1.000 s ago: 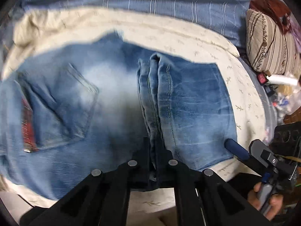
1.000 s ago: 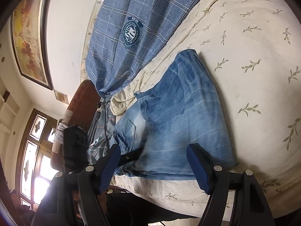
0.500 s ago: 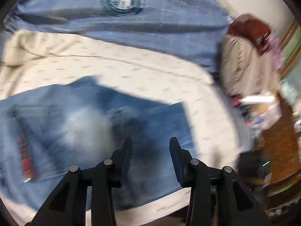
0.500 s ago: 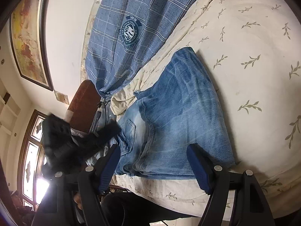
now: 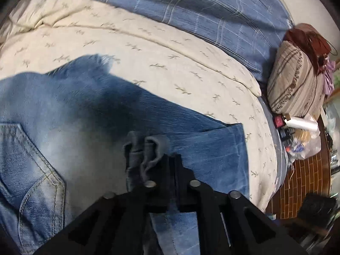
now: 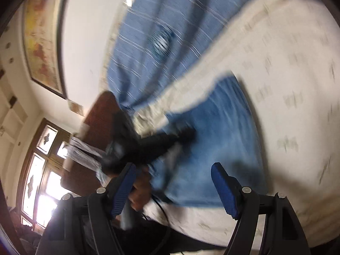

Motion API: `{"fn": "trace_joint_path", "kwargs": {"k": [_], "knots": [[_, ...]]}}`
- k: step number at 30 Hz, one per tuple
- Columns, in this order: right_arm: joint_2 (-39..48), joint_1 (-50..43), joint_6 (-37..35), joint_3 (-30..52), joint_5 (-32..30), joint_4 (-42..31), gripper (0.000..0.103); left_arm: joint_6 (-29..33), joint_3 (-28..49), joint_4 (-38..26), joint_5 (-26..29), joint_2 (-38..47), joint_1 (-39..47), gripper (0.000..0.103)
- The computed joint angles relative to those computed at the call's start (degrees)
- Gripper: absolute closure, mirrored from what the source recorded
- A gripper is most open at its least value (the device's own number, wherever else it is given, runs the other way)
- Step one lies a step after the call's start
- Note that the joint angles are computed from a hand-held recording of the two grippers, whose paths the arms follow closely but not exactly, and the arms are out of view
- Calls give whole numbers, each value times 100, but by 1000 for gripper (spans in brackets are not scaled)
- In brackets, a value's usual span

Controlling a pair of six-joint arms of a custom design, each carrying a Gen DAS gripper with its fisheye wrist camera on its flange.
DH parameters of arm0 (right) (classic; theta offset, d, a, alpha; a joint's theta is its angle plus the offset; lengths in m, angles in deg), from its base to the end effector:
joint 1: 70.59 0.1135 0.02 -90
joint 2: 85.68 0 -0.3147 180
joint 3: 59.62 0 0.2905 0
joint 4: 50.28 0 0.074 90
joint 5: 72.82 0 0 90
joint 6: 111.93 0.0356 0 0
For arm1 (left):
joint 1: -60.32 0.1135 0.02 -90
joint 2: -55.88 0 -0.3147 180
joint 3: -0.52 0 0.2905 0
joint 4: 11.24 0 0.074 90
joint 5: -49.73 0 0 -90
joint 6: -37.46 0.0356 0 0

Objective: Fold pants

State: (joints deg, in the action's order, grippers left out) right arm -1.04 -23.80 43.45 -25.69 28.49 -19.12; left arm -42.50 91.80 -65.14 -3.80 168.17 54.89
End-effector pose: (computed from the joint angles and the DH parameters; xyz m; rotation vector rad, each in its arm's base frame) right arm 0.1949 0.1973 0.1655 0.4769 2.0184 1.0980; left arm 0.4333 -0.0624 0.2014 0.4845 2.6840 -0.8825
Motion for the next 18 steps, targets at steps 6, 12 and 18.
{"fn": "trace_joint_path", "kwargs": {"k": [6, 12, 18], "knots": [[371, -1825, -107, 922, -2015, -801, 26, 170, -307, 224, 41, -480, 48, 61], [1648, -2652, -226, 2078, -2693, -2138, 32, 546, -963, 518, 7, -1120, 378, 56], [560, -2218, -490, 1522, -1928, -2536, 32, 764, -1357, 841, 71, -1440, 208, 56]]}}
